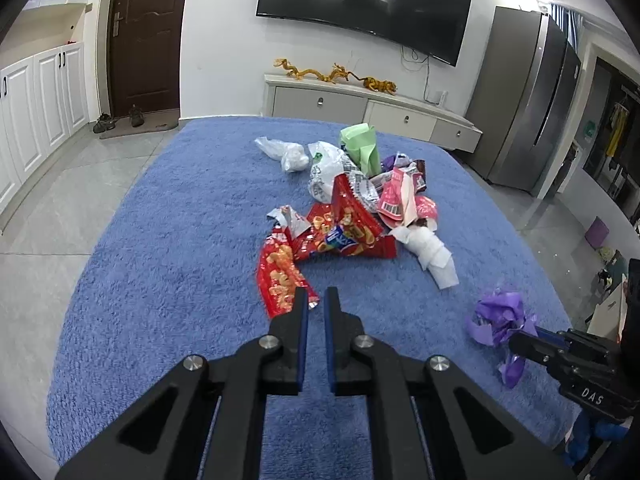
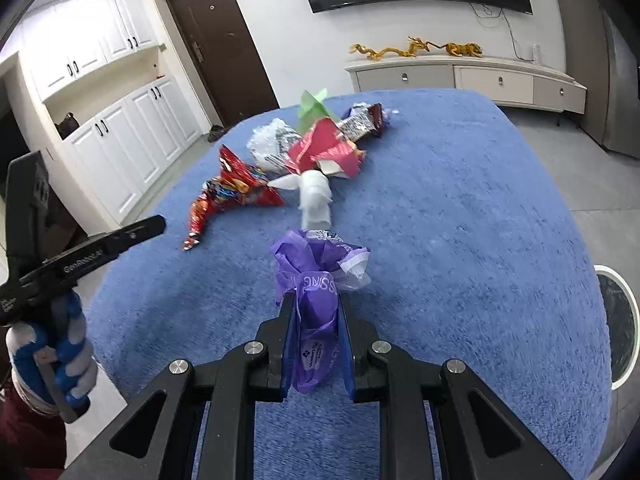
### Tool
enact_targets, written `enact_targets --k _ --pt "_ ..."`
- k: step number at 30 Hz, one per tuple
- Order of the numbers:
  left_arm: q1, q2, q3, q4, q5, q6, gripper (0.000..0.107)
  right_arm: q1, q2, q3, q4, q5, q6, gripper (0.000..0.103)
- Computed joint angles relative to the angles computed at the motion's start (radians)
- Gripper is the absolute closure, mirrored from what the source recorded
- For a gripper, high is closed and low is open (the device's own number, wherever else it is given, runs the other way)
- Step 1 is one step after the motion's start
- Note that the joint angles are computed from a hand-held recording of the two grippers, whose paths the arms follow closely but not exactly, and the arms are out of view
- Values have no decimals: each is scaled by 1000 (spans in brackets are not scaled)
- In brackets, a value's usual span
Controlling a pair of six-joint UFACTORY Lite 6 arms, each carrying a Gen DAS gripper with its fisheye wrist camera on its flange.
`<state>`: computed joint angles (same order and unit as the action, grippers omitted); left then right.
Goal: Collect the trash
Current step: 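Grasp the red snack wrapper with the left tool while the right tool grasps the purple bag, then lift the red wrapper with the left tool while the right tool lifts the purple bag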
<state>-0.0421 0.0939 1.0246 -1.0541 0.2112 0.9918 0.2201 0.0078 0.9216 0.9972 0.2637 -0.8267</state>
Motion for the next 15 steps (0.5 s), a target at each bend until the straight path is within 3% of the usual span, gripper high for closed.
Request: enact_targets --k 4,5,7,11,15 --pt "33 21 21 -99 36 102 94 -7 16 10 -21 4 14 83" --pt "33 34 35 -101 32 105 79 -7 20 11 -22 4 13 83" --pt "28 73 68 -112 6 105 59 -9 27 13 -17 5 5 82" --pt "34 178 159 -79 14 63 59 -17 27 12 -2 12 -15 81" --pt "28 290 256 79 9 -82 59 -14 33 24 -57 6 36 70"
